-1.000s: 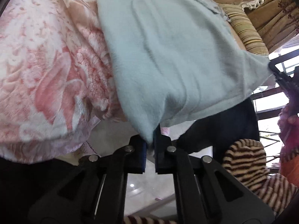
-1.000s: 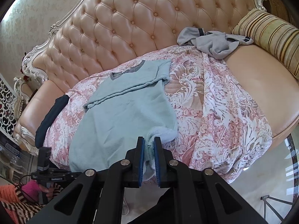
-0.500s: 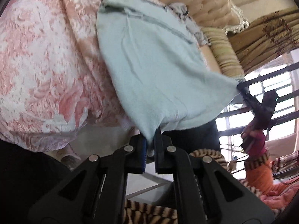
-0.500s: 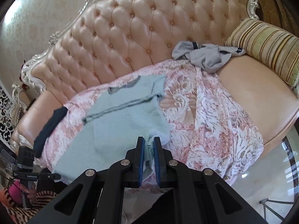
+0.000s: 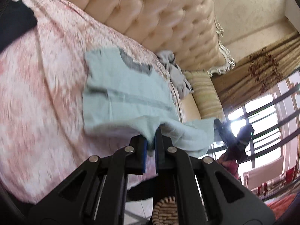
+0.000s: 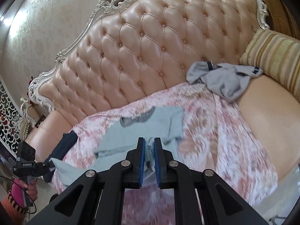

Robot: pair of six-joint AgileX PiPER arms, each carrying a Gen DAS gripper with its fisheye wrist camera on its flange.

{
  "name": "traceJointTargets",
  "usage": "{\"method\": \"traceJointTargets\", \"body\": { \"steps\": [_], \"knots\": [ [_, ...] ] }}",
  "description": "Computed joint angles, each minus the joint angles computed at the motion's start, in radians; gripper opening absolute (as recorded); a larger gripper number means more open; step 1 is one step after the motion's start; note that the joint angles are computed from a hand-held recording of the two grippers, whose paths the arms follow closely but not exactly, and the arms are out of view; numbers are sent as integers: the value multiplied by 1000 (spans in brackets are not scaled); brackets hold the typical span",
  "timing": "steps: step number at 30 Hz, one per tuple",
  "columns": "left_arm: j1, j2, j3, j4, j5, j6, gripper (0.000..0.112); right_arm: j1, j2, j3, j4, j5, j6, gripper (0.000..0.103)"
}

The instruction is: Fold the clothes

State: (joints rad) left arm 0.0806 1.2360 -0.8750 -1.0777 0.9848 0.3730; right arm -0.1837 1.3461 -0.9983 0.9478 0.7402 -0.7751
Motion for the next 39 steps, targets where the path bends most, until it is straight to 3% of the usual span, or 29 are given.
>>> {"method": "traceJointTargets", "body": {
  "steps": [6, 14, 16, 23, 27, 32, 35, 37, 39],
  "knots": [
    [33, 289, -233, -23, -5, -12, 7, 70, 288, -265, -41, -58, 129, 10],
    [-7, 654, -544, 73, -24, -158, 7, 133, 643, -645, -253, -13, 397, 10],
    [-9, 697, -575, 78, -23, -172, 7, 144, 701, -703, -296, -2, 443, 10],
    [23, 684, -593, -3, -22, -125, 7, 124, 742, -779, -202, 35, 412, 10],
    [24, 787, -716, 64, -6, -212, 7, 159, 861, -992, -346, 89, 534, 10],
    [-13, 933, -851, 208, 26, -327, 8, 198, 1073, -1282, -525, 231, 691, 12],
    [-25, 955, -863, 254, 23, -343, 23, 216, 1205, -1461, -609, 338, 765, 16],
    [-18, 946, -833, 209, 12, -294, 65, 209, 1205, -1448, -579, 342, 746, 30],
    [-13, 926, -806, 167, -6, -248, 88, 201, 1167, -1375, -543, 307, 711, 51]
  ]
}}
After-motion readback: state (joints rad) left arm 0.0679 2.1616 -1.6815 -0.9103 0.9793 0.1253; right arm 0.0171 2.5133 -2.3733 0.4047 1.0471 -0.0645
